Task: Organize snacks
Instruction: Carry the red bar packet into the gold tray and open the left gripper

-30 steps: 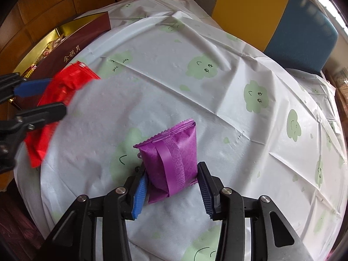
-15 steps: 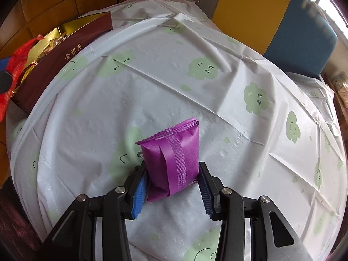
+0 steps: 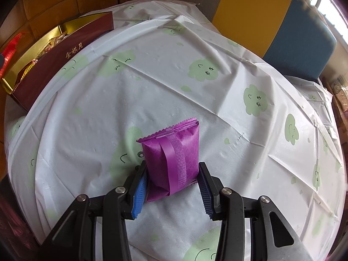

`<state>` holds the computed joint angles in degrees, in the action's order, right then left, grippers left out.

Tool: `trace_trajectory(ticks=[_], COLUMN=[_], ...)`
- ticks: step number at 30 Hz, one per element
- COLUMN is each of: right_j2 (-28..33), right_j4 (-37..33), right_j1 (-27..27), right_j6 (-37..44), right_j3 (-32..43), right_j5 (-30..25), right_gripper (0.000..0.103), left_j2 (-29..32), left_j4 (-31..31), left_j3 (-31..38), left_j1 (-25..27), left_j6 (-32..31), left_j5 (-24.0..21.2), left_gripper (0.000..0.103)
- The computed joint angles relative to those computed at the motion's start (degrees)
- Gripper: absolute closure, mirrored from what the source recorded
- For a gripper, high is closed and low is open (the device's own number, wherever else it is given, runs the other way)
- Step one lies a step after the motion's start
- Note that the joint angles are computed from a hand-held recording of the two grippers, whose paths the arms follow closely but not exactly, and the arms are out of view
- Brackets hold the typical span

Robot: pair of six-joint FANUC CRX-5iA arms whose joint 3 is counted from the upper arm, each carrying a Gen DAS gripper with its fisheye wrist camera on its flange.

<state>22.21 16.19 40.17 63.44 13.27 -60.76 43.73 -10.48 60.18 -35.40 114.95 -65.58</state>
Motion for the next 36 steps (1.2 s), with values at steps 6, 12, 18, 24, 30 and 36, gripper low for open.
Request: trace_trajectory(ticks=[6, 12, 18, 24, 30, 36], right_j2=[0.0, 0.1, 0.1, 0.2, 0.1, 0.1], right_j4=[0.3, 0.4, 0.5, 0.6, 0.5, 0.7], right_j1=[0.2, 0.1, 0.2, 0.2, 0.2, 0.2], right_j6=[-0.2, -0.2, -0.7, -0.7, -0.8, -0.9], right_j3=[0.0, 0.1, 0.2, 0.2, 0.1, 0.0], right_j5=[-0.2, -0.3, -0.5, -0.5, -0.4, -0.3], right_gripper=[0.059, 0.059, 0.059, 0.059, 0.059, 0.059], left_j2=[-7.8, -10.4, -5.3, 2.0, 4.4, 0.6], left_j4=[-0.6, 3.6, 5.7, 4.7, 2.2, -1.3], left_j3=[-11.9, -18.1, -12.2, -1.2, 3.0, -1.8], left_j1=[4.4, 8.7, 9.3, 9.2, 8.7, 7.6], left_j6=[9.2, 12.9, 10.2, 8.1, 7.9, 9.4], left_j5=[4.4, 7.7, 5.1, -1.8, -6.5, -4.7], left_gripper=[0.057, 0.057, 0.057, 0.052, 0.05, 0.047])
